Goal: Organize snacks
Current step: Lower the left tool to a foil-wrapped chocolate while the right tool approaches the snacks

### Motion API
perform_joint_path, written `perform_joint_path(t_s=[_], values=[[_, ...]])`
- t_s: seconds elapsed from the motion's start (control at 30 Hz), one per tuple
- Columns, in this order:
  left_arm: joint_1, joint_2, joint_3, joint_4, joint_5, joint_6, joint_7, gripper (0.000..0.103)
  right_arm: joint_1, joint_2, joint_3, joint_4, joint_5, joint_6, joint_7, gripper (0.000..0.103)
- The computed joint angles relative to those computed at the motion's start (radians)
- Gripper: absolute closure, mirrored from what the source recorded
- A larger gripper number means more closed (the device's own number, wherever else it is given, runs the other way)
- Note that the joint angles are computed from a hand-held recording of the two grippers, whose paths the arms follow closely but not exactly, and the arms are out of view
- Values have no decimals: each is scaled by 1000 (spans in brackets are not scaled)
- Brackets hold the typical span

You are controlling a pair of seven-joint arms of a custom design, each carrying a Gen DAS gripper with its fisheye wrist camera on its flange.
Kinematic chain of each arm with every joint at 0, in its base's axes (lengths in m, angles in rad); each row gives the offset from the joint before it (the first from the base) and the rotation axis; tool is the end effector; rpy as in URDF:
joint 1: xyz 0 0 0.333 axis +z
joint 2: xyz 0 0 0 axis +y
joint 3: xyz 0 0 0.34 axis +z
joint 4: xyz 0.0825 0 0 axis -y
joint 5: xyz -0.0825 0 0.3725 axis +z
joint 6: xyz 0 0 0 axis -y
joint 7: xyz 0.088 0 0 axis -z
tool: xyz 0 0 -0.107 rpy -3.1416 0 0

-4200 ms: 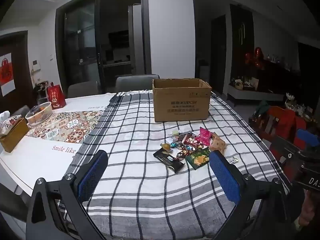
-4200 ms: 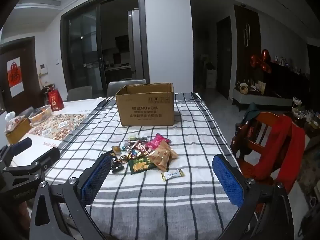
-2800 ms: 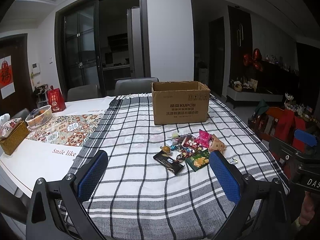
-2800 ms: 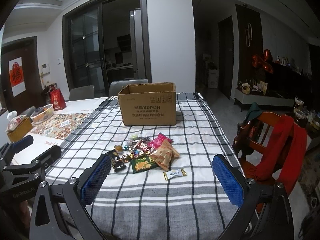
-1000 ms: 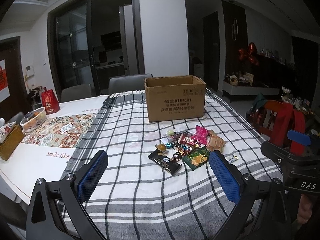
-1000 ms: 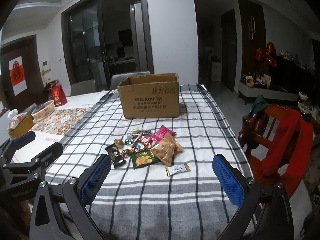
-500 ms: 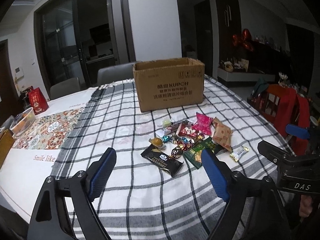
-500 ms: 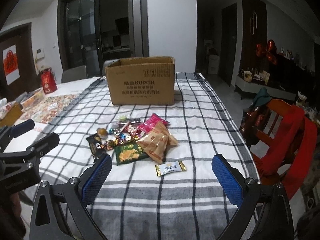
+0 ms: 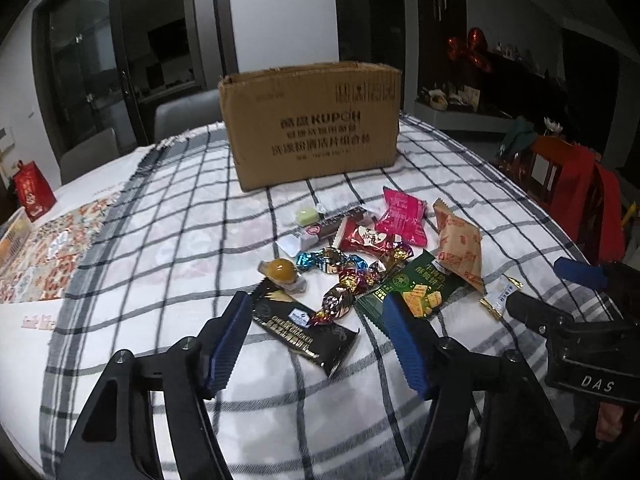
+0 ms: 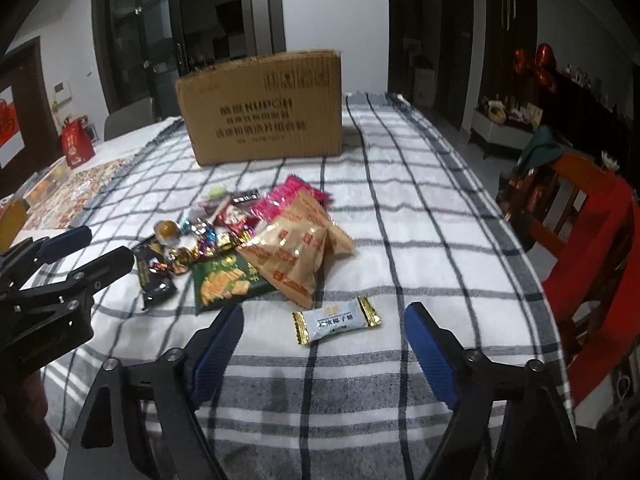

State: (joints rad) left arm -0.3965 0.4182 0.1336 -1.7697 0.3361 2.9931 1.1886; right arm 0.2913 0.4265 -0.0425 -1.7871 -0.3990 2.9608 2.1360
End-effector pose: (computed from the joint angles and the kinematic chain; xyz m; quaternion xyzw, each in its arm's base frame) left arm 0.6662 -0.2184 0.4488 -0.5705 0.7174 -0.2948 0.2702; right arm 0.6684 0.2013 0.4280 -0.6751 0.6361 -0.2355 0.2901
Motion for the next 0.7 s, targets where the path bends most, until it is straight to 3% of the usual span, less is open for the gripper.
perform_joint_path(t_s=[0.2,0.33,0.7], values=[[71,66,-95,74,-89,-38,111,45,-25,46,24,49,33,-34,-41,24],[89,99,-123,112,-143,-60,168,50,-47,69,50,73,71,-55,-86,27],[123,161,-171,194,-261,-128,260,65,-44,105,52,116,111,-98,-131,30]])
